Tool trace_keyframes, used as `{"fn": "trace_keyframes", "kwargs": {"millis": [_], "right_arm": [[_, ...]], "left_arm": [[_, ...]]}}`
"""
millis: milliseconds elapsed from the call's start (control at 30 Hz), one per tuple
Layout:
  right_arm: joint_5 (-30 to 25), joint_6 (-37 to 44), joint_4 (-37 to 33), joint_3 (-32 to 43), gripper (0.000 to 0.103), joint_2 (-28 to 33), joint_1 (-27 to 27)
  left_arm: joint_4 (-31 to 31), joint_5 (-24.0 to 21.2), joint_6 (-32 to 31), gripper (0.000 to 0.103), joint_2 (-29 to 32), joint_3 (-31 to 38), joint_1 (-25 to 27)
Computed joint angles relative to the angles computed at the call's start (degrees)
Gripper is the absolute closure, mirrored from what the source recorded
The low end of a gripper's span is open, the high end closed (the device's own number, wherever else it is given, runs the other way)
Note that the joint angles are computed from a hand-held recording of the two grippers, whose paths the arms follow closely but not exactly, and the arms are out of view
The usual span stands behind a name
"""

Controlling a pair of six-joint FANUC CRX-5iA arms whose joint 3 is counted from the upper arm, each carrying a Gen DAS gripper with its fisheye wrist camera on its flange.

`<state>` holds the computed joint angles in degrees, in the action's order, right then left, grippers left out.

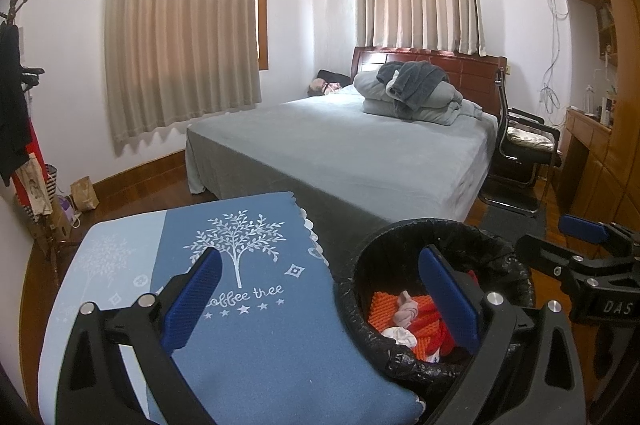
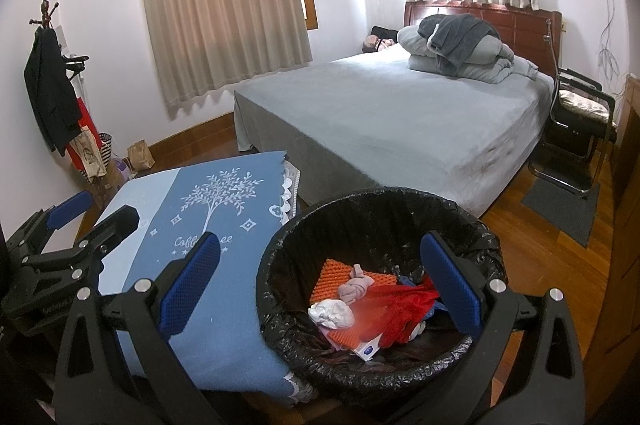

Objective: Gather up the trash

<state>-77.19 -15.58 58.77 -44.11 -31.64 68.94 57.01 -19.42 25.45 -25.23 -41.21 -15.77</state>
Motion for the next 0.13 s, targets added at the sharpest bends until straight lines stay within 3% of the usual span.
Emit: {"fn": "trace_keyframes", "kwargs": {"millis": [133], "right_arm": [[0.16, 0.01, 0.01, -0.13, 0.006, -0.04, -0.09]], "left_arm": [[-0.12, 0.27, 0.15, 0.006, 0.37, 0.32, -0.26]]}}
